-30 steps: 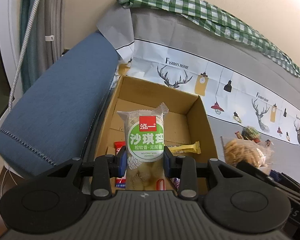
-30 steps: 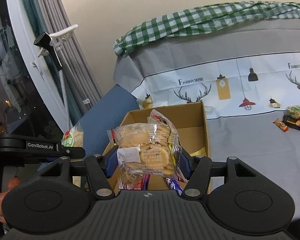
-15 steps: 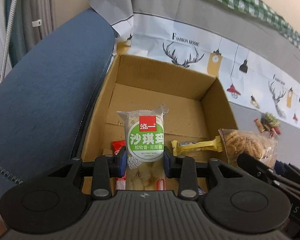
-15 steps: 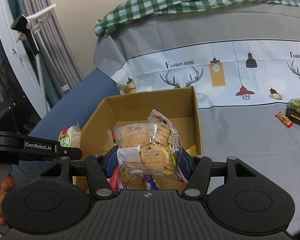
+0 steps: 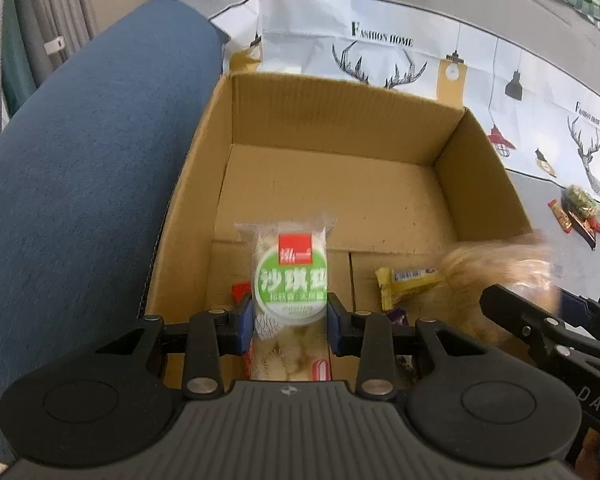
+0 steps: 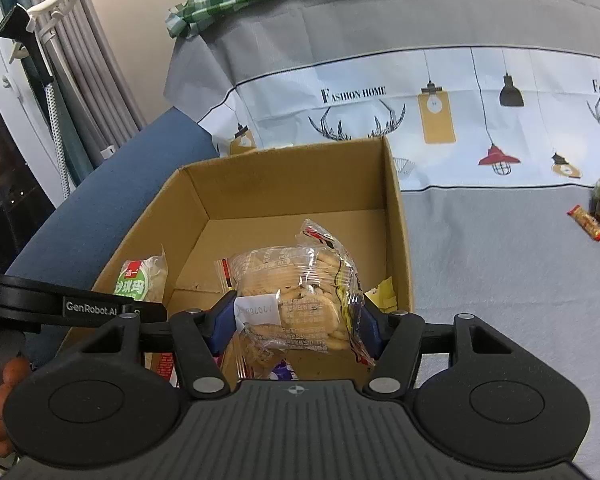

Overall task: Organize snacks
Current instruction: 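Open the left tool dropping the puff bag while the right tool releases the cracker bag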

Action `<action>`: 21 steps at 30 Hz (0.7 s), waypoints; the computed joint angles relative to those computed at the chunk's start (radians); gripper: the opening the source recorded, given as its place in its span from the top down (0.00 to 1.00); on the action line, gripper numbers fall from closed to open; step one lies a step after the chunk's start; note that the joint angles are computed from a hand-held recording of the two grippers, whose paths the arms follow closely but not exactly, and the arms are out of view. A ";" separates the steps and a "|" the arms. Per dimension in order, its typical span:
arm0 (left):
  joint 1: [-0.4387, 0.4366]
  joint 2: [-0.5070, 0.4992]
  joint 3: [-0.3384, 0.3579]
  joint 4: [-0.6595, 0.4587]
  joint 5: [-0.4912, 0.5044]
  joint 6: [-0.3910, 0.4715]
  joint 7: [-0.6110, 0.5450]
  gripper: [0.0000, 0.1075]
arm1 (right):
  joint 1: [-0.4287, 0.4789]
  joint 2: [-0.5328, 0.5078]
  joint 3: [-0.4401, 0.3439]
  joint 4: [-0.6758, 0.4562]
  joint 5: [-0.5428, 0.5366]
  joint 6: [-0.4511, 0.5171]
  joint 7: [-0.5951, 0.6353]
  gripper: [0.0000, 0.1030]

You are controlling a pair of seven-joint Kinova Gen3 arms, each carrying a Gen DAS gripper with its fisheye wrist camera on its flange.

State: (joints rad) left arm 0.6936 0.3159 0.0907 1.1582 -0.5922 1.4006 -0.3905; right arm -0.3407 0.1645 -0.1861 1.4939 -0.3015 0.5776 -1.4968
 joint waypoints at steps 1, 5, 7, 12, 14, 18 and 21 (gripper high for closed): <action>0.008 0.005 -0.003 -0.010 -0.015 0.016 0.004 0.18 | -0.001 0.005 0.001 -0.006 0.000 0.005 -0.003 0.35; 0.051 0.003 -0.013 -0.023 -0.081 0.065 0.053 0.05 | -0.029 -0.014 0.019 0.008 0.065 -0.039 -0.068 0.09; 0.041 -0.003 -0.005 -0.034 -0.051 0.083 0.057 0.05 | -0.026 -0.027 0.015 0.015 0.078 -0.040 -0.060 0.09; 0.070 -0.013 0.015 -0.058 -0.035 0.154 0.100 0.05 | -0.012 -0.082 0.018 0.023 0.060 0.049 -0.069 0.08; 0.098 -0.013 0.024 -0.071 -0.039 0.193 0.124 0.05 | -0.012 -0.116 0.020 0.034 0.054 0.080 -0.077 0.07; 0.165 -0.015 0.046 -0.095 -0.057 0.262 0.162 0.05 | -0.010 -0.221 0.029 0.095 0.036 0.099 -0.062 0.04; 0.224 0.001 0.056 -0.132 -0.076 0.330 0.199 0.05 | -0.015 -0.300 0.041 0.143 0.023 0.087 -0.036 0.02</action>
State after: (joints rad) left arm 0.9171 0.3168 0.1471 1.0263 -0.6684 1.7306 -0.1915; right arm -0.3560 -0.1358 -0.1456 1.6366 -0.2786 0.6648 -1.5325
